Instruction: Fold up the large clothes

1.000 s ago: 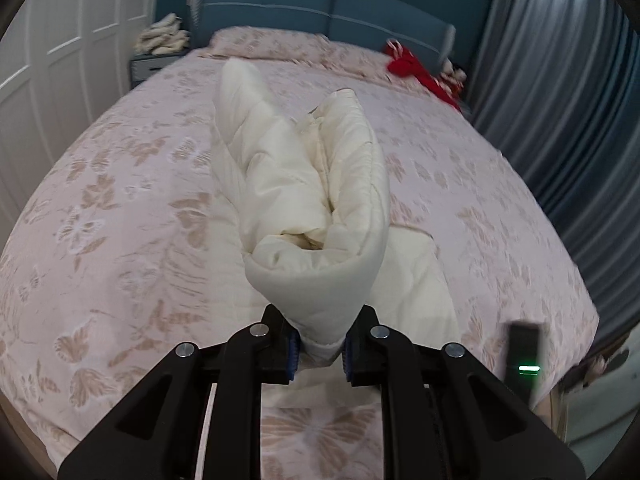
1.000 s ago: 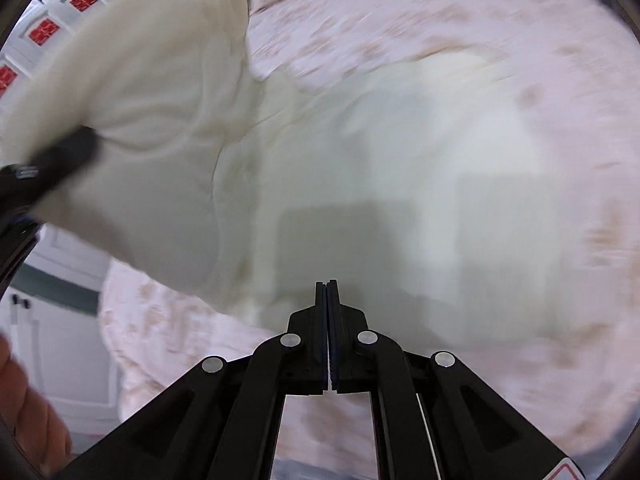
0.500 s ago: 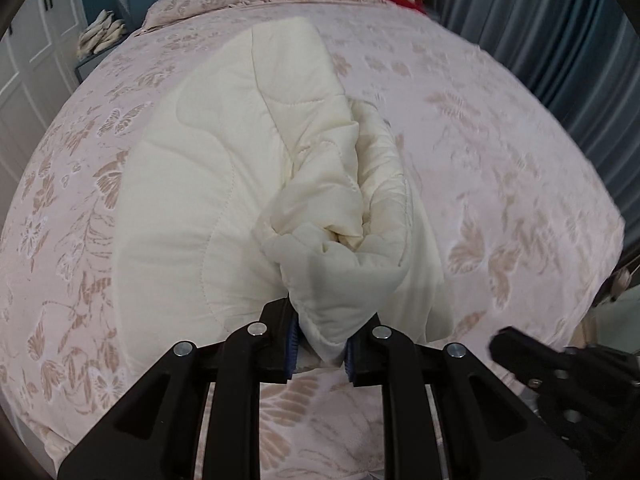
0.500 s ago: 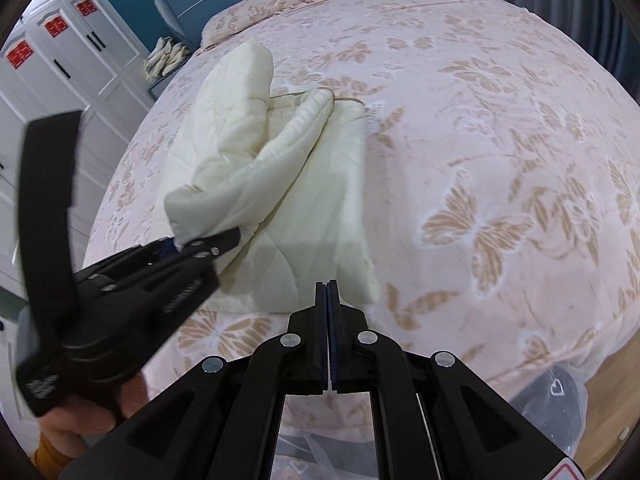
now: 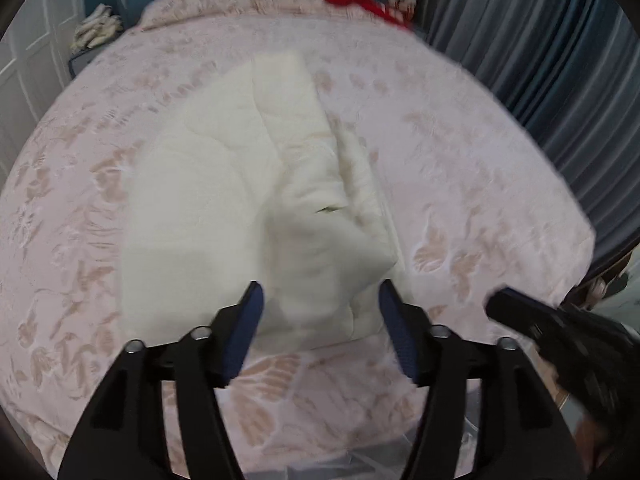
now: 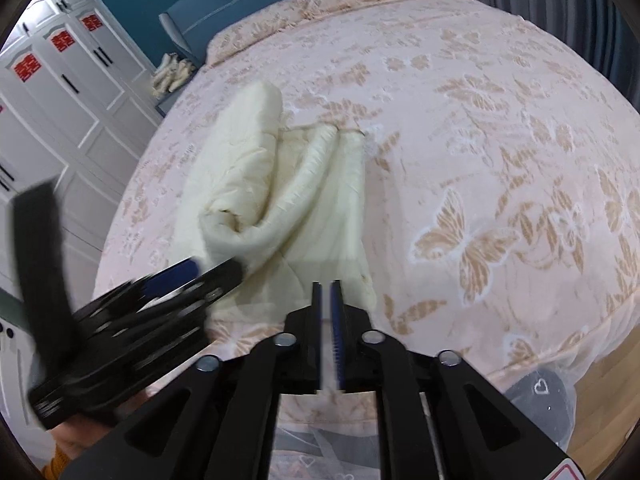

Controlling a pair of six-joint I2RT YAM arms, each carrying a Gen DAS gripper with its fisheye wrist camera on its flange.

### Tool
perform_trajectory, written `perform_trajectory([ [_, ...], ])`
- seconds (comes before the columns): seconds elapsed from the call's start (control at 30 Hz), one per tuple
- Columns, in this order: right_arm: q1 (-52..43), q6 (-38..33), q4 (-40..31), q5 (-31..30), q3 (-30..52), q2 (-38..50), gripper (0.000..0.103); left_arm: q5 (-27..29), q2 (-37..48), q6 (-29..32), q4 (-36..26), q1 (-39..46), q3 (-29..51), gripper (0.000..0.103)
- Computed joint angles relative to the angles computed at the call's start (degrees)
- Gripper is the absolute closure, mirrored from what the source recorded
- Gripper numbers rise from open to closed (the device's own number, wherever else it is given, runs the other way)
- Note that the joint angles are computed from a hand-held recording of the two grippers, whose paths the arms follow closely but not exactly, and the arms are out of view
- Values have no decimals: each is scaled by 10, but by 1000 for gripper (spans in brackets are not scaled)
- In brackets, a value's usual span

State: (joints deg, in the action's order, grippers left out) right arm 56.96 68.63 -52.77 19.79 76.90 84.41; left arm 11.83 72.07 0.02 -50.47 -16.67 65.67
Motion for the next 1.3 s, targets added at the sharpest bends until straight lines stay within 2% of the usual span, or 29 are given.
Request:
perform_trajectory([
  [0.03, -4, -9, -1, 2, 14, 3, 71, 16, -19, 15, -15, 30, 6, 39],
  [0.07, -8, -16, 2, 3, 23, 5, 55, 28, -28, 25, -25, 55, 13, 37],
  [0.1, -17, -30, 9, 3, 37, 10, 52, 44, -35, 38, -37, 94, 24, 36],
  [0.23, -58, -89, 27, -18, 132, 69, 51, 70, 0, 58, -57, 209, 70, 35],
  [0.3, -77, -120, 21, -26, 202, 120, 49, 69, 28, 53, -54, 235, 88, 35],
  [0.43, -117, -150, 7, -74, 326, 230, 47, 57, 66, 49, -36, 248, 99, 35],
  [0.57, -138, -145, -52, -89, 423, 334, 47, 41, 91, 45, -19, 234, 93, 35],
  [0.6, -141, -151, -58, -101, 432, 353, 57, 40, 93, 42, -15, 230, 91, 35],
  [0.63, -142, -152, -46, -113, 416, 353, 70, 42, 90, 44, -18, 231, 88, 35],
  [0.67, -142, -152, -30, -119, 394, 345, 91, 45, 92, 43, -16, 228, 89, 35],
  [0.73, -141, -147, 46, -129, 294, 283, 96, 47, 93, 37, -9, 219, 87, 36],
  [0.77, -137, -146, 59, -121, 268, 263, 99, 48, 94, 36, -9, 216, 88, 36],
  [0.87, -112, -134, 83, -63, 184, 181, 100, 47, 102, 27, -2, 201, 90, 36],
  [0.97, -98, -115, 62, -20, 131, 147, 100, 30, 113, 21, 8, 172, 82, 39],
  [1.13, -126, -83, 105, -53, 23, 129, 100, -6, 135, 4, 31, 116, 50, 41],
  [1.3, -140, -83, 136, -79, -3, 150, 100, -55, 142, -3, 59, 83, 26, 40],
])
